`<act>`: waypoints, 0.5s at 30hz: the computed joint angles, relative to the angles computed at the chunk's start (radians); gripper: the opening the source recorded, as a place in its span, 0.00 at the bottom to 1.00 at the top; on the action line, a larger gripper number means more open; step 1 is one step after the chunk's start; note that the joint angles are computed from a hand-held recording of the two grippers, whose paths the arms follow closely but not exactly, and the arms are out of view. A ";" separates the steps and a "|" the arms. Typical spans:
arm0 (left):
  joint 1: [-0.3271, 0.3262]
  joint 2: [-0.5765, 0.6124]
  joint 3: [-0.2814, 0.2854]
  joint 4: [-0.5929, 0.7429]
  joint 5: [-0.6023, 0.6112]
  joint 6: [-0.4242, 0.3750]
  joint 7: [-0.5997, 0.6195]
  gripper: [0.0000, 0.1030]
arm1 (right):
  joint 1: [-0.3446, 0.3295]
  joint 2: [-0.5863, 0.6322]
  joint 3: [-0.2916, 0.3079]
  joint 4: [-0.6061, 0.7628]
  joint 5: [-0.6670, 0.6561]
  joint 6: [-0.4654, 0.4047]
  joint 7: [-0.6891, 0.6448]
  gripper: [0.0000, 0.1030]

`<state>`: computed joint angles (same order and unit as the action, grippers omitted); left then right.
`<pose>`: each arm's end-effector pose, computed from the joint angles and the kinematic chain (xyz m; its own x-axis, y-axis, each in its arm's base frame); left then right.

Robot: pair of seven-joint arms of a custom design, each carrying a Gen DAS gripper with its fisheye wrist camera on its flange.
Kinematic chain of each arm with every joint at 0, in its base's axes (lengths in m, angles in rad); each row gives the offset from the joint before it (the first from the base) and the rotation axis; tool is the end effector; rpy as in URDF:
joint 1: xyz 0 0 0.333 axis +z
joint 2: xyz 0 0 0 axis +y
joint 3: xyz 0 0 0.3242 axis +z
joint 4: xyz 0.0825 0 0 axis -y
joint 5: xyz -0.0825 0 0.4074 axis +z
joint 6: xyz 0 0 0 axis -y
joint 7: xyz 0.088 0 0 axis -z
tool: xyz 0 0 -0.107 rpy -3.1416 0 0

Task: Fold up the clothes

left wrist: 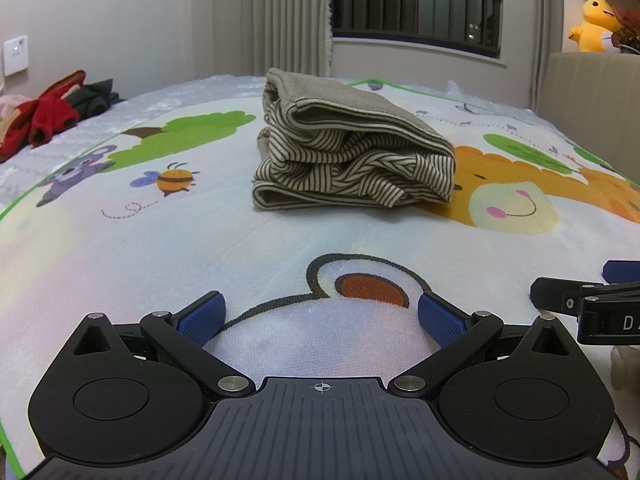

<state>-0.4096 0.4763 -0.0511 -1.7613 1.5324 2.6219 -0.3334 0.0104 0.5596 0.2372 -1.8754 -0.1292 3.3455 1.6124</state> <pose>0.6193 -0.3294 0.3133 0.1757 -0.9844 0.0107 -0.5526 -0.1076 -0.8264 0.6881 0.1642 0.3218 0.2802 -0.9572 -0.0728 -0.5903 -0.1120 -0.7994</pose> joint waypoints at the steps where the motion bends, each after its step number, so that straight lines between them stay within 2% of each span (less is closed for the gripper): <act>1: 0.001 0.000 0.000 0.000 0.000 0.003 -0.001 1.00 | -0.008 0.001 0.008 0.000 -0.002 0.001 0.000 1.00; 15: -0.001 0.001 0.002 0.001 -0.005 0.000 0.008 1.00 | -0.020 0.002 0.018 -0.004 -0.012 0.010 0.013 1.00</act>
<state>-0.4109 0.4768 -0.0492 -1.7605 1.5274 2.6222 -0.3258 -0.0098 0.5611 0.2551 -1.8796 -0.1416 3.3555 1.6251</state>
